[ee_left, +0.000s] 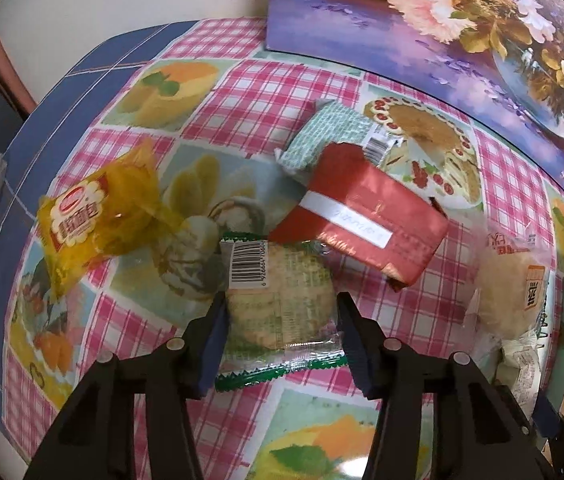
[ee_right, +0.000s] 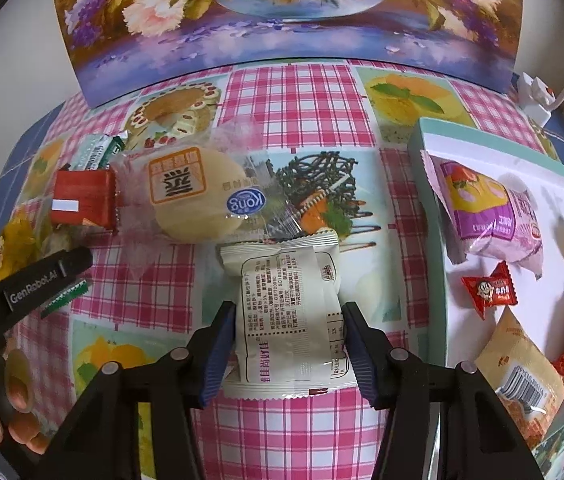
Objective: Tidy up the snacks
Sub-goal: 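Grasp round green-edged biscuit pack with left tool while right tool grasps white paper pack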
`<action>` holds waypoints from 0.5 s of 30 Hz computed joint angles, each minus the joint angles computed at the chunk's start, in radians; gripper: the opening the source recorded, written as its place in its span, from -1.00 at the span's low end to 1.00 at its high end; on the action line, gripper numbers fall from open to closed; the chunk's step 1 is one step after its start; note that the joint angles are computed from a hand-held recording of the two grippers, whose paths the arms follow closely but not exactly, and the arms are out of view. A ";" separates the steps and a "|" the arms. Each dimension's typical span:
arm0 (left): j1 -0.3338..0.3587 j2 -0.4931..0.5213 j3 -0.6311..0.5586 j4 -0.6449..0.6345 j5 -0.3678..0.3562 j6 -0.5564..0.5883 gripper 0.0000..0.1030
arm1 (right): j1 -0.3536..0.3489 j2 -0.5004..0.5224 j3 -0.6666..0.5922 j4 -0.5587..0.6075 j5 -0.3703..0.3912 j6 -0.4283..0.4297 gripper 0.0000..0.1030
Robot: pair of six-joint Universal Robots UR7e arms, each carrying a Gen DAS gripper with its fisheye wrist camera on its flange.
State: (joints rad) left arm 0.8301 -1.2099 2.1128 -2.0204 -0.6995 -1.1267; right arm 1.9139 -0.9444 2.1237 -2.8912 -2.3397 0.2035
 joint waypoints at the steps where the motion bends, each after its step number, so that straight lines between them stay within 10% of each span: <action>1: -0.002 -0.004 0.000 0.016 -0.003 -0.014 0.05 | 0.000 -0.003 0.001 0.005 0.004 0.007 0.09; 15: -0.034 -0.071 0.008 0.167 -0.031 -0.150 0.01 | 0.012 -0.102 0.054 0.030 0.040 0.069 0.08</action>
